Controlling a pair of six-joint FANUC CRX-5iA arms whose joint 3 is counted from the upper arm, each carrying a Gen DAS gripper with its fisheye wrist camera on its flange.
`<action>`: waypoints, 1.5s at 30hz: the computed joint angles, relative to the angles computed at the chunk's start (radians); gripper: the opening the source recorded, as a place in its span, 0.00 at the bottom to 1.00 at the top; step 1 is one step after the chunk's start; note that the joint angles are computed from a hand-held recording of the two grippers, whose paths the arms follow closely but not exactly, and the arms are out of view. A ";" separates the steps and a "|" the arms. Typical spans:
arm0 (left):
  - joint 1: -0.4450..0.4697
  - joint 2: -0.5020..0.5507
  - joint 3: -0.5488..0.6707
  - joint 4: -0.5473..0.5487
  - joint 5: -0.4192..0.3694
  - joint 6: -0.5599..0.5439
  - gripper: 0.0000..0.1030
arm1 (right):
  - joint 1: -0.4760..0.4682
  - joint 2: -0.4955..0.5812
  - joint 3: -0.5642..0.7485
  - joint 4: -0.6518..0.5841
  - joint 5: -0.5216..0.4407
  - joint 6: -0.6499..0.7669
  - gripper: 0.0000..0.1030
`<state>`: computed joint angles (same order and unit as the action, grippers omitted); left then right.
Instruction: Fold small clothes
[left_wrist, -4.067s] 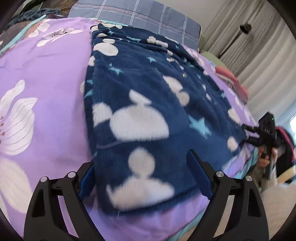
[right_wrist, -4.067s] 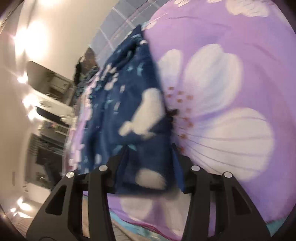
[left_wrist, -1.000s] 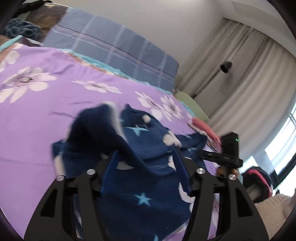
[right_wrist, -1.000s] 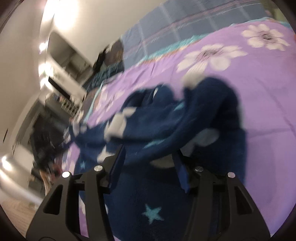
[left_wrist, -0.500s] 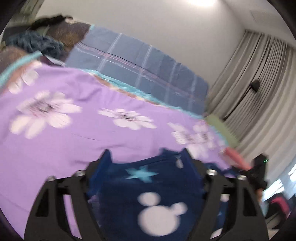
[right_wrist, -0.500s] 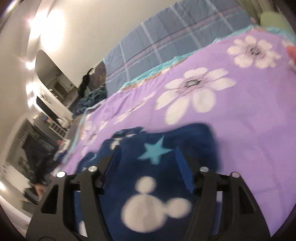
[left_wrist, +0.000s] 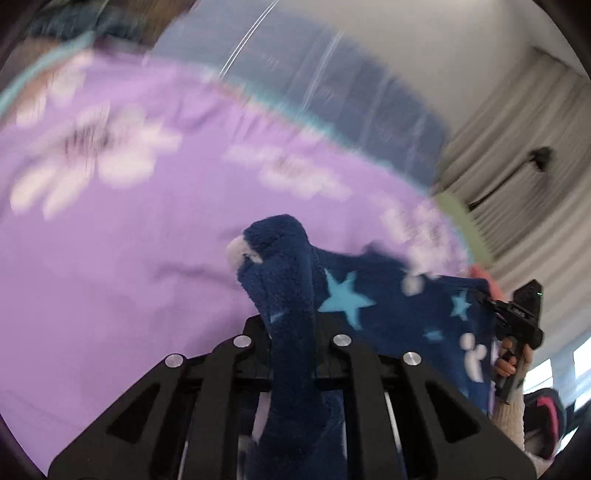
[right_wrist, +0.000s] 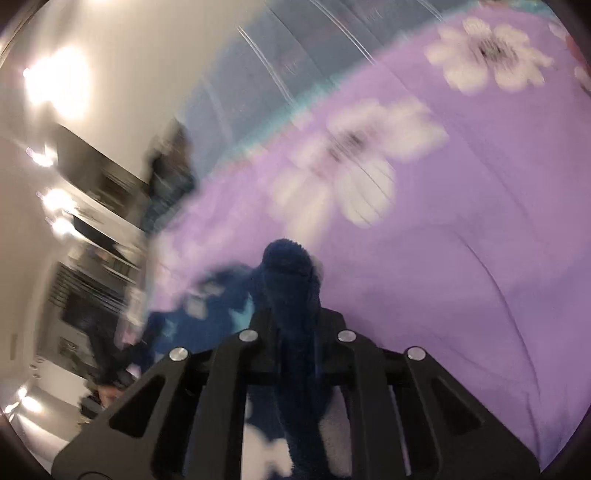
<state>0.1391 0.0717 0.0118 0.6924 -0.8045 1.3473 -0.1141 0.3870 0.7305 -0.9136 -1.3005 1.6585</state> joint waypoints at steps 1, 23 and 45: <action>-0.005 -0.029 -0.007 -0.010 0.020 -0.015 0.11 | -0.008 -0.014 -0.008 -0.027 0.011 0.029 0.11; -0.378 0.073 0.404 -0.656 -0.215 0.202 0.45 | -0.027 -0.010 -0.087 0.184 -0.077 0.051 0.01; -0.793 0.378 0.745 -0.775 -0.493 0.103 0.87 | -0.098 0.006 -0.063 -0.068 -0.337 0.339 0.52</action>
<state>-0.6543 0.4496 0.7566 -0.0827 -1.2978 1.4506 -0.2123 0.3928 0.6679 -0.9814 -1.6375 1.9975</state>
